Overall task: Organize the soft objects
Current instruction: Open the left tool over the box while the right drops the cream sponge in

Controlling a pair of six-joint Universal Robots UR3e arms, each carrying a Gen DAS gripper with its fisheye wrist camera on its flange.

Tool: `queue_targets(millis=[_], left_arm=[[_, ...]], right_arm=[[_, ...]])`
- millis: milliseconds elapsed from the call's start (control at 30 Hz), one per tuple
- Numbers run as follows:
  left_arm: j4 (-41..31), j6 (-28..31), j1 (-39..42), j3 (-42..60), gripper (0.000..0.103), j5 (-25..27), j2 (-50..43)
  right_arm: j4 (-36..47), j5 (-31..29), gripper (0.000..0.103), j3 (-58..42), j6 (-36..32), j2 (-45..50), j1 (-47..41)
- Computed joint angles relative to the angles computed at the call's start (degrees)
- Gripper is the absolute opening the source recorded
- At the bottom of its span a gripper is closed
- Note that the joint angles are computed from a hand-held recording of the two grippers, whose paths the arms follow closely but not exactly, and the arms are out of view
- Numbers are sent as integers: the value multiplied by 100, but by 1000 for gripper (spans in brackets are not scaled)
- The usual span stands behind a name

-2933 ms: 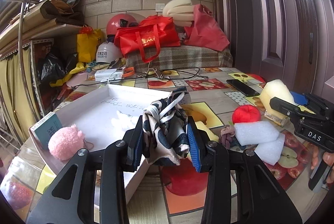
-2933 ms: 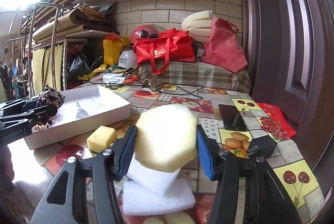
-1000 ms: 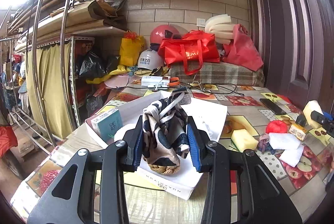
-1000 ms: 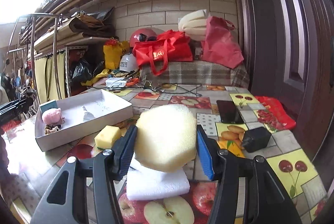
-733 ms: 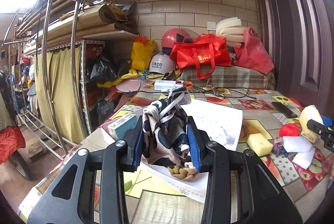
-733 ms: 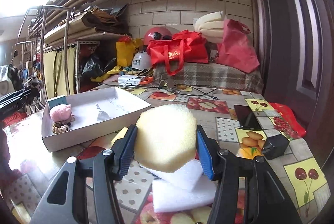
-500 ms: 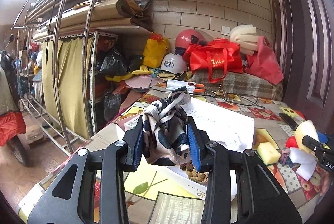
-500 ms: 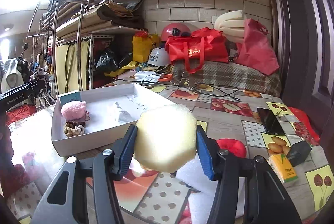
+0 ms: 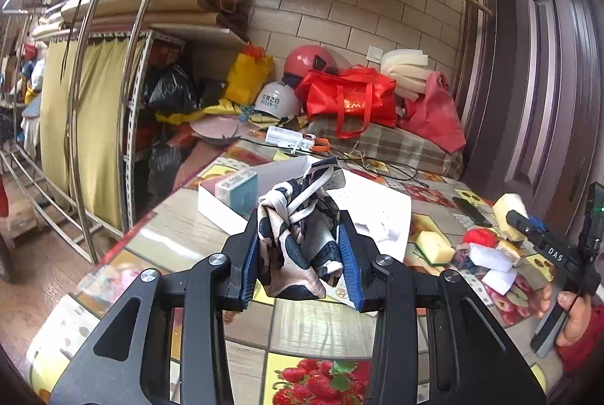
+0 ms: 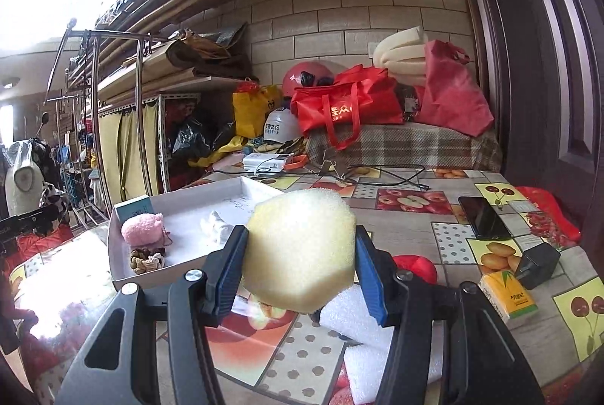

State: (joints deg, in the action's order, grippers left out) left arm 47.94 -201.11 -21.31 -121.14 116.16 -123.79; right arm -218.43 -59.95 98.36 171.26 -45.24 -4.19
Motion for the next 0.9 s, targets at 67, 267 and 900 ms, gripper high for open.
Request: queue_targets(millis=[67, 267, 900], left_arm=[[-142, 23, 80, -10, 37, 59, 43], [58, -2, 396, -326, 37, 331, 186], [-1699, 564, 501, 2368, 37, -54, -862]], right_arm=[[12, -33, 55, -29, -30, 8, 29], [517, -197, 55, -525, -121, 209, 192], [1807, -685, 55, -2567, -168, 1128, 992]])
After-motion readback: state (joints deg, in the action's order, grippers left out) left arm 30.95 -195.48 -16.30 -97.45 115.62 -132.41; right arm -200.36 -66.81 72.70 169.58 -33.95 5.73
